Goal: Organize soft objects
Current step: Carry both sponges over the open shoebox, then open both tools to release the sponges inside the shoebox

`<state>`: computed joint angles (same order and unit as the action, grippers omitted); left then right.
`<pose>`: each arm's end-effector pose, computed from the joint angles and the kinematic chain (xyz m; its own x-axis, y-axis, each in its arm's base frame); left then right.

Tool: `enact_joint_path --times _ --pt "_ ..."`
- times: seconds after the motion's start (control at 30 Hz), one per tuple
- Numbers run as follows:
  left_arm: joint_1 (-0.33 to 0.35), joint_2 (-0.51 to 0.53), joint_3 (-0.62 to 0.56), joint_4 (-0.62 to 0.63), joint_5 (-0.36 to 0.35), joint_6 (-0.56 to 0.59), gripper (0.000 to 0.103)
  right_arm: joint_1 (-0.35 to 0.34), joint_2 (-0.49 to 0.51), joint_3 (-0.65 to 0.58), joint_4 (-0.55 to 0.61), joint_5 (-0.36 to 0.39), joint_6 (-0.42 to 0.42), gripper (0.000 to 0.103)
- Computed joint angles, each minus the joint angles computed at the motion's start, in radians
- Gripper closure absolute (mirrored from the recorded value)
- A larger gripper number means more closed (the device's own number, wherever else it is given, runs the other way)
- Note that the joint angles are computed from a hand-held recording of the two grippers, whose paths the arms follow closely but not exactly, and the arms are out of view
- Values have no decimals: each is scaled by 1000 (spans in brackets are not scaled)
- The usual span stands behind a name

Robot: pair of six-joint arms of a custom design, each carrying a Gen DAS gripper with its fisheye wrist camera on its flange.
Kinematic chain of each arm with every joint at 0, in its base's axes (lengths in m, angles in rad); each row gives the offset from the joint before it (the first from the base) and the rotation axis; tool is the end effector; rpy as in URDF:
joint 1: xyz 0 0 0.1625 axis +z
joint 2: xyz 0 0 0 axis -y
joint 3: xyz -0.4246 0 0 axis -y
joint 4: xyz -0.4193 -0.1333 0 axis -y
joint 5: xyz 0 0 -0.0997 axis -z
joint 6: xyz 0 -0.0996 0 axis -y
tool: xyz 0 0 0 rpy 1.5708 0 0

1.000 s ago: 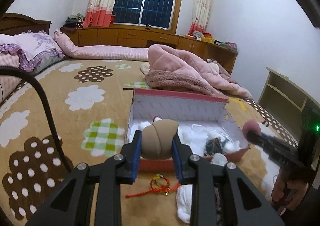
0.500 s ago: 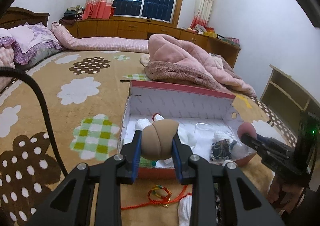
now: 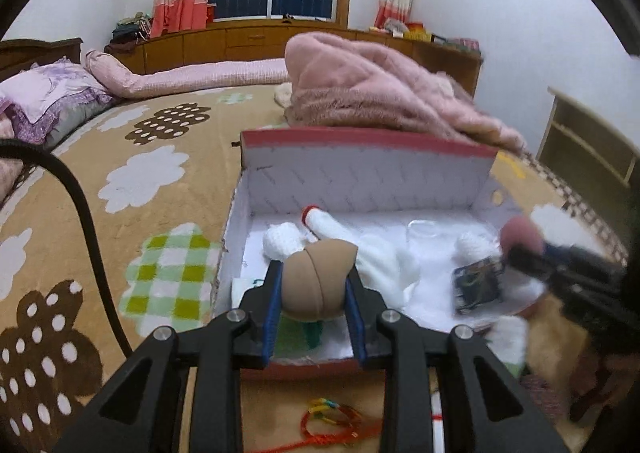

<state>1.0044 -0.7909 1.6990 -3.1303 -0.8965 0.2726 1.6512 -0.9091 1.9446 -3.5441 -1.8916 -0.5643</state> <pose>-0.2015 -0.6812 0.1324 -0.7156 0.2767 -0.6414 0.6431 0.6194 -0.4502 0.1506 -0.5998 0.1613 -0.7911 -0.1656 0.5888 -0.5570 0.5930 -0.5815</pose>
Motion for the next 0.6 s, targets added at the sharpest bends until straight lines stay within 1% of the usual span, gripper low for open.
enact_joint_path --times 0.07,0.17,0.23,0.3,0.37,0.47,0.5,0.53,0.57,0.6 --pt "14 11 -18 15 -27 -12 73 0 3 -3 5 -2 -4 68" --pt "33 29 -30 -9 -66 -16 70 9 17 -11 -3 -27 -20 67" --pt "32 48 -29 -56 -44 19 68 15 28 -18 -11 -47 -33 67" --pt "23 57 -30 -61 -24 45 68 21 38 -23 -22 -64 -47 66" --pt "21 60 -27 -60 -23 56 67 27 51 -30 -34 -90 -61 64" --pt "20 60 -29 -55 -22 50 65 44 77 -46 -52 -144 -97 54" --pt "18 62 -30 -53 -16 47 64 52 90 -52 -63 -164 -119 53" --pt "16 64 -31 -57 -10 47 62 58 101 -57 -85 -183 -135 52" --pt "16 65 -32 -59 -4 47 60 58 103 -59 -88 -186 -136 52" --pt "15 69 -38 -57 14 34 51 57 102 -58 -87 -184 -133 51"
